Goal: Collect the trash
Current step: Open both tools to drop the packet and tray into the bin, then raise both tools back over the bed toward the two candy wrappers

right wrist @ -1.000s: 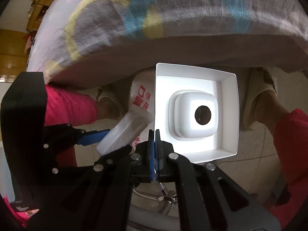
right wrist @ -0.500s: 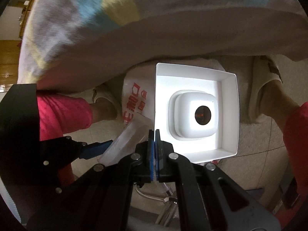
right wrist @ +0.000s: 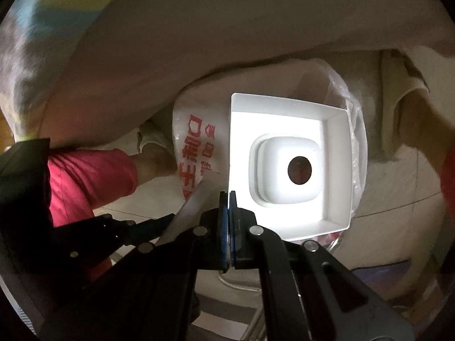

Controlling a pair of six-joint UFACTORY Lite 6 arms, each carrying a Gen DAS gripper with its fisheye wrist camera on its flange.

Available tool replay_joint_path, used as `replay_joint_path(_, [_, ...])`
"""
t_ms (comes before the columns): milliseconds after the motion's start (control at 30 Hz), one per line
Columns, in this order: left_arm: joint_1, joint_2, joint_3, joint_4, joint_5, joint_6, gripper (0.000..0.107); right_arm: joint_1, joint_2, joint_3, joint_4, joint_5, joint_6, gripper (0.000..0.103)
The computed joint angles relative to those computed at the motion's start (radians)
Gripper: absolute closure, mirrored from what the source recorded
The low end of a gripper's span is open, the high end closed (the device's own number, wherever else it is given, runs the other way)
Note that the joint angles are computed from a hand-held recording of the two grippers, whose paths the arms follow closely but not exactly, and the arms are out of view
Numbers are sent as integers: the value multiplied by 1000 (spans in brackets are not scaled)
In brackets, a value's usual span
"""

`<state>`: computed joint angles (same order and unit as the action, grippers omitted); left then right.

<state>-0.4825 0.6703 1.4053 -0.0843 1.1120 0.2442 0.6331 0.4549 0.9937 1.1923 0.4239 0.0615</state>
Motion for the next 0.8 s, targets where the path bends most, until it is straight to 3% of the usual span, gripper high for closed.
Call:
replay_joint_path(300, [6,37,39,-14,27,-7,67,0,35,13,49,-11,-36,99])
replay_joint_path(333, [7,39,40,-17,29,-4,64,-1,38,13,59,-10,-44,97])
replay_joint_path(400, [6,41,42,-17,30,-3,59,-5,33,7,60,-8,-42,80])
replay_joint_path(433, [4,37,40,-15,28,-3,57,-4,34,9,48,-10,-28,77])
replay_joint_path(700, [6,32,37,-7,23,-12,50,-10,14,-9,2,-16,20,74])
replay_joint_path(800, [0,12,22,11,17,-20,45,-7,-15,-20,-88,-24,116,60])
